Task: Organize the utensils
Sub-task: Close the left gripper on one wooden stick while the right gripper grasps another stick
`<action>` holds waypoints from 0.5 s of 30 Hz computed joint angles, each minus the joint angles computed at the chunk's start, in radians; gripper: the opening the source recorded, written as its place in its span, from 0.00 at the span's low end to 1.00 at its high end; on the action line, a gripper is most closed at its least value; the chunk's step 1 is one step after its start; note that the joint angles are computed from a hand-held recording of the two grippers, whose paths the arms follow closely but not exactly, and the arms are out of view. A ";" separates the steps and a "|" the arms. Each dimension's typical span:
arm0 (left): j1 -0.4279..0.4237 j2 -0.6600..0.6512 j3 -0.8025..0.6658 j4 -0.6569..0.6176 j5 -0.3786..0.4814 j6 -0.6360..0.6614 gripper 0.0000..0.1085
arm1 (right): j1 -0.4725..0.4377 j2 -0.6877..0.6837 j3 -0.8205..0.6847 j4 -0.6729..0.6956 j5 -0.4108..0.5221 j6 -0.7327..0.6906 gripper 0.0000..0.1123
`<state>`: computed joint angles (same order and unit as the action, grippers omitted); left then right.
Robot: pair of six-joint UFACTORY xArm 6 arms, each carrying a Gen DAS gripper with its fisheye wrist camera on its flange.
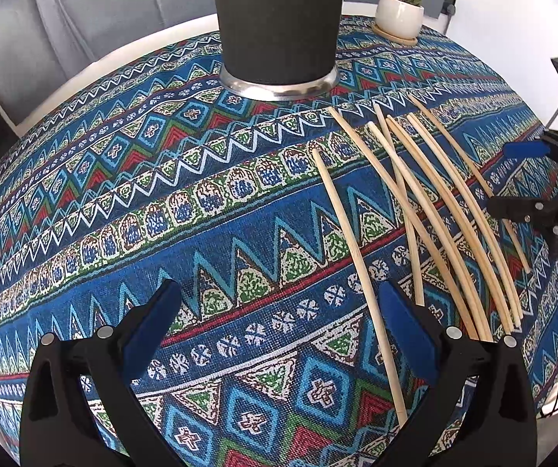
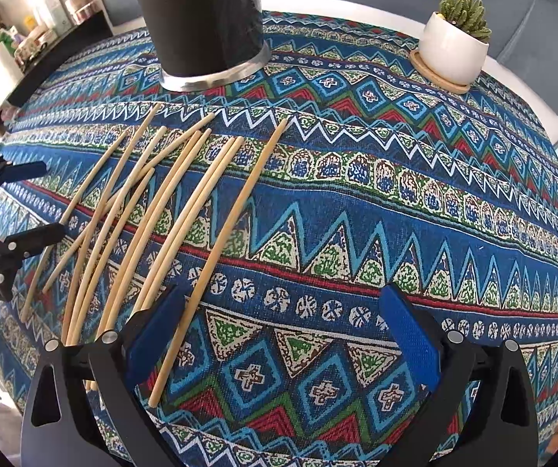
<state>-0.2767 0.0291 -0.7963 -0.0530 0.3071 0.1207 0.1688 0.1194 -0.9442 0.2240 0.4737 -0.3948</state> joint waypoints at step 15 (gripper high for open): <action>0.059 -0.013 -0.086 -0.060 0.200 0.132 0.08 | -0.063 0.077 -0.194 0.020 0.201 -0.063 0.04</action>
